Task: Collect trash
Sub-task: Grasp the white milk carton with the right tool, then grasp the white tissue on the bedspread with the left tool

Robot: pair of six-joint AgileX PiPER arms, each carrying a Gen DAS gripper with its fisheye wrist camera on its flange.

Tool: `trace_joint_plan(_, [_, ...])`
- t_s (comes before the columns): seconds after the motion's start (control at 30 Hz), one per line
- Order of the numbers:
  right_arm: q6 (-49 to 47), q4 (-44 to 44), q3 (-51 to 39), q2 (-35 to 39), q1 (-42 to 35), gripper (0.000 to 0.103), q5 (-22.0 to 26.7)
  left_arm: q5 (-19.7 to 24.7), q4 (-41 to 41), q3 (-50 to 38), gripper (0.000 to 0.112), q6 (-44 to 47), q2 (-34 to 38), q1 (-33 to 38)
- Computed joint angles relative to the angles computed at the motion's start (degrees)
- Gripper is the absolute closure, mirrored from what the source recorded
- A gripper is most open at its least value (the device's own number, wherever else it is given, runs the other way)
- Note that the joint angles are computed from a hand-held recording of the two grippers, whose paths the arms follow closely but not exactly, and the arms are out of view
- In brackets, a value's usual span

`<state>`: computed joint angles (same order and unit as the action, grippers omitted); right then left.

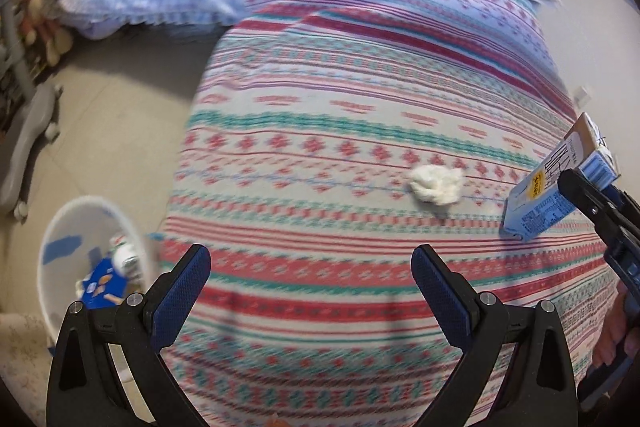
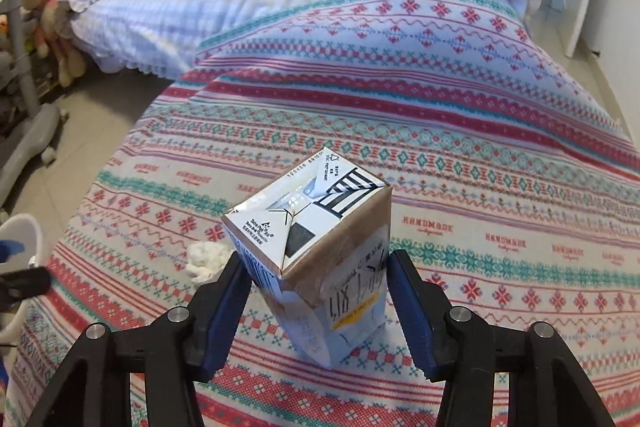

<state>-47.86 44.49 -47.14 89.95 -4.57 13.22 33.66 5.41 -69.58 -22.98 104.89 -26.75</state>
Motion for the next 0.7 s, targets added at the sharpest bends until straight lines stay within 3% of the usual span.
trace_joint_plan(0.17, [-3.2, 3.6, 1.0, -2.8, -4.2, 0.043, 4.6, -2.7, -2.1, -2.9, 0.011, 0.2, 3.6, -3.3])
trace_joint_plan(0.27, [-5.6, 5.6, 2.1, -5.4, -8.4, 0.043, 7.9, -7.0, -2.4, -2.7, 0.012, -0.3, 5.0, -5.0])
trace_joint_plan(0.37, [-7.8, 7.4, 2.7, -7.0, -12.3, 0.043, 11.2, -11.3, -5.1, -2.7, 0.022, 3.2, 6.4, -6.0])
trace_joint_plan(0.5, [-13.1, 10.4, 3.7, -8.2, -18.6, 0.043, 16.7, -13.7, -5.6, -3.6, 0.035, 4.3, 8.7, -6.5])
trace_joint_plan(0.7, [-16.6, 10.8, 4.8, -8.3, -24.2, 0.043, 19.6, -17.3, -11.0, -3.8, 0.054, 8.4, 11.1, -5.1])
